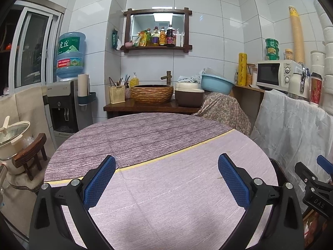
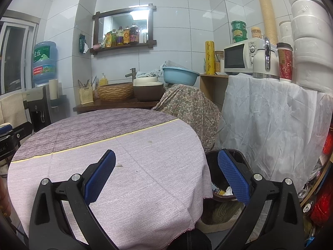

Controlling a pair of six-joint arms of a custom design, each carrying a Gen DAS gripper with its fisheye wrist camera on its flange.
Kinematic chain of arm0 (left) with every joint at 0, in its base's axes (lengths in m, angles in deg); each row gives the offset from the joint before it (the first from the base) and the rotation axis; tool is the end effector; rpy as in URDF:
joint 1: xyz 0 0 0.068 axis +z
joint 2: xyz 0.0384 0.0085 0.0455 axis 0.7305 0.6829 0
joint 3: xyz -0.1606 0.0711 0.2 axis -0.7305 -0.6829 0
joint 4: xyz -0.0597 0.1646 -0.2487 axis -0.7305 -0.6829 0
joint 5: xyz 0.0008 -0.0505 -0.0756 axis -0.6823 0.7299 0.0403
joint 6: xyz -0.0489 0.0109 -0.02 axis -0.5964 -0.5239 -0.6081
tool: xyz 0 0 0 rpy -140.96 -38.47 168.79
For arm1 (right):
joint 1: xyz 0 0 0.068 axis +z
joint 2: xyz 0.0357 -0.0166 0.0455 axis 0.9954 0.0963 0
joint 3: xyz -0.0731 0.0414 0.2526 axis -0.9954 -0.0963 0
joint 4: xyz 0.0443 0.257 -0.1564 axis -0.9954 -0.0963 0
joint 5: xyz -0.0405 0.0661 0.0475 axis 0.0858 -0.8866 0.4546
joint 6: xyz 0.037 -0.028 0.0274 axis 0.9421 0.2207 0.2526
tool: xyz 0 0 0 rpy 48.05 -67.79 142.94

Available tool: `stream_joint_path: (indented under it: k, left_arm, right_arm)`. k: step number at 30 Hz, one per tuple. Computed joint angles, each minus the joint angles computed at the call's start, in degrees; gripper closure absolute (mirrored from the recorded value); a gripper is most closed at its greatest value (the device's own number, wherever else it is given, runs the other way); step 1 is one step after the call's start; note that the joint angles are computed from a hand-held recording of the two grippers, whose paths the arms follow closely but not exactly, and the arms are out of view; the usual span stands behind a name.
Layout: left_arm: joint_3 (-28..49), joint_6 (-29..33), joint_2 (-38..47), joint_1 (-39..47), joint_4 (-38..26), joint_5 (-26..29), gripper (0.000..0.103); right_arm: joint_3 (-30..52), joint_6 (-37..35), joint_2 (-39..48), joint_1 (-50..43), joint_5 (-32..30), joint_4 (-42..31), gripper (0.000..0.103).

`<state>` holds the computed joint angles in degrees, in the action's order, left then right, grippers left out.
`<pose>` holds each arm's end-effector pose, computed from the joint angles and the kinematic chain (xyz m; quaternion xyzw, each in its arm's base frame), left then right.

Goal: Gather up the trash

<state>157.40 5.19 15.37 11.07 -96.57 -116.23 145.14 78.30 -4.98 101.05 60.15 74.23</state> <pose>0.2282 -0.1256 0.3806 -0.2463 0.7752 0.1784 0.5538 0.3321 0.1075 0.3366 -0.1875 0.7875 0.1744 0.5606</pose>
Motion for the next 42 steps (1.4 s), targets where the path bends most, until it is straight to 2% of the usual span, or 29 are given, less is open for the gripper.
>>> stream_joint_path:
  k: [42]
  left_arm:
    - [1.16, -2.29, 2.12, -0.72, -2.58, -0.39, 0.005]
  right_arm:
    - [1.23, -0.17, 0.11, -0.35, -1.00, -1.85, 0.006]
